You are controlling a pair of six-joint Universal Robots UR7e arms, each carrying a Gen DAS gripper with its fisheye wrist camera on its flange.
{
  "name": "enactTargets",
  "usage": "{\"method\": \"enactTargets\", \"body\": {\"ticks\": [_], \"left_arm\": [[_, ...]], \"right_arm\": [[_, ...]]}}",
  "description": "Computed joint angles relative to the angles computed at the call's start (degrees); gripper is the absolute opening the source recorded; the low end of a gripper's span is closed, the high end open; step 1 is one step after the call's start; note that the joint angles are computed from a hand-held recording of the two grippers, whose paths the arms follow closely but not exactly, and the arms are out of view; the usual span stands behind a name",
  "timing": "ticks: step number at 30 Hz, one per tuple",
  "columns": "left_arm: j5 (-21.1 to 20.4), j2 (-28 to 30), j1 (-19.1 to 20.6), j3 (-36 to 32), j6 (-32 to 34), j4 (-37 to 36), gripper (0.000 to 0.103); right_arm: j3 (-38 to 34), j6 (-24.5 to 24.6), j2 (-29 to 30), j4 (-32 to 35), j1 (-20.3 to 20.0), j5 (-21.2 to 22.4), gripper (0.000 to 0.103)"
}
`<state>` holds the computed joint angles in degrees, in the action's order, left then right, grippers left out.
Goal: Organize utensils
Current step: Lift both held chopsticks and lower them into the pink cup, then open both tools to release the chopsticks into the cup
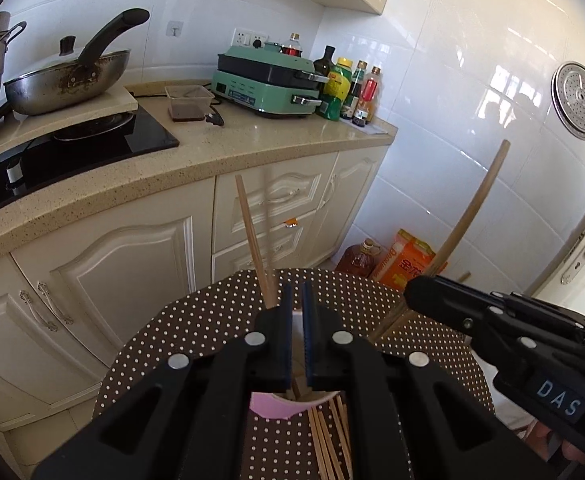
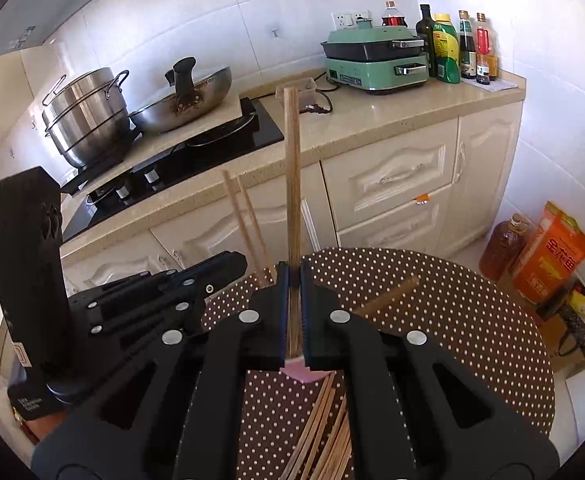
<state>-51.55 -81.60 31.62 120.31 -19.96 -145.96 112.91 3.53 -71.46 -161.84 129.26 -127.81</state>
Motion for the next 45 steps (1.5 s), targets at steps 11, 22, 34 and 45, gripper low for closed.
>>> {"method": "enactTargets", "body": {"ticks": [11, 22, 34, 45], "left_arm": [[0.0, -2.9, -2.0, 0.4, -4.2, 7.3, 0.007], [0.2, -5.7, -3.2, 0.1, -9.4, 15.7, 0.036], [-1.0, -8.5, -4.2, 1.3, -13.2, 20.4, 0.038], [-5.6, -9.0, -4.3, 3.4, -17.3, 25.4, 0.038]], "right_arm": [[1.4, 3.4, -0.6, 2.0, 1.5, -2.2, 0.006], [2.0, 7.6, -0.8, 5.3, 2.3, -3.3, 0.007], [3.7, 11.0, -3.1, 6.4, 4.1, -5.1, 0.044], [9.1, 18.5, -9.3, 14.0, 3.3, -6.4, 0.044]]}}
